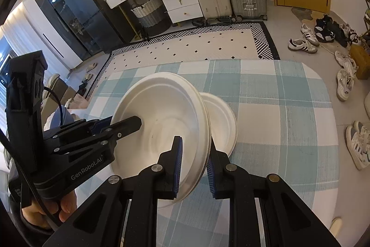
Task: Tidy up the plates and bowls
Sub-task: 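Open both tools and release the stacked white bowls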
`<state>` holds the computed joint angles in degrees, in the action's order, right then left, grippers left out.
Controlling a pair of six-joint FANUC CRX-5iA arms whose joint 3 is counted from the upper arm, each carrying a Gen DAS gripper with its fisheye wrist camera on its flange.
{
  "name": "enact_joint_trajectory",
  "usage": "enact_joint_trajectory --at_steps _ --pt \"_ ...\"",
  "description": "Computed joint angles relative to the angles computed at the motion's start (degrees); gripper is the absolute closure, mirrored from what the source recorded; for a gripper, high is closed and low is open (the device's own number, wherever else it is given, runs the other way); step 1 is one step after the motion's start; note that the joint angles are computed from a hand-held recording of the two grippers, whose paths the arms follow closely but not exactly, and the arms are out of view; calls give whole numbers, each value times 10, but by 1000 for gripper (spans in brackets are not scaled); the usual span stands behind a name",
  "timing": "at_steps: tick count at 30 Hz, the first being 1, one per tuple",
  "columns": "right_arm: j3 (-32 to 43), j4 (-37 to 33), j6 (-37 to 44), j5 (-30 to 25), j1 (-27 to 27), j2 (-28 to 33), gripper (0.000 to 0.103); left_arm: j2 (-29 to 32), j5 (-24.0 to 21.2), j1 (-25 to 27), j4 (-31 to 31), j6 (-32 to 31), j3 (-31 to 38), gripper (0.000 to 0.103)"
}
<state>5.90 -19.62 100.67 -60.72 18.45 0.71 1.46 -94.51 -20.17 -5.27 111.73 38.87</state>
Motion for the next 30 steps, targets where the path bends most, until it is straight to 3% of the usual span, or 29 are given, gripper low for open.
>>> enact_joint_trajectory --at_steps 13,26,30 --pt "25 33 -11 10 10 51 83 5 54 39 45 -13 -64 87" --pt "34 68 -27 12 19 85 82 27 59 54 58 -18 -81 86" --pt "33 78 -34 8 21 84 82 27 61 55 59 -16 -85 80"
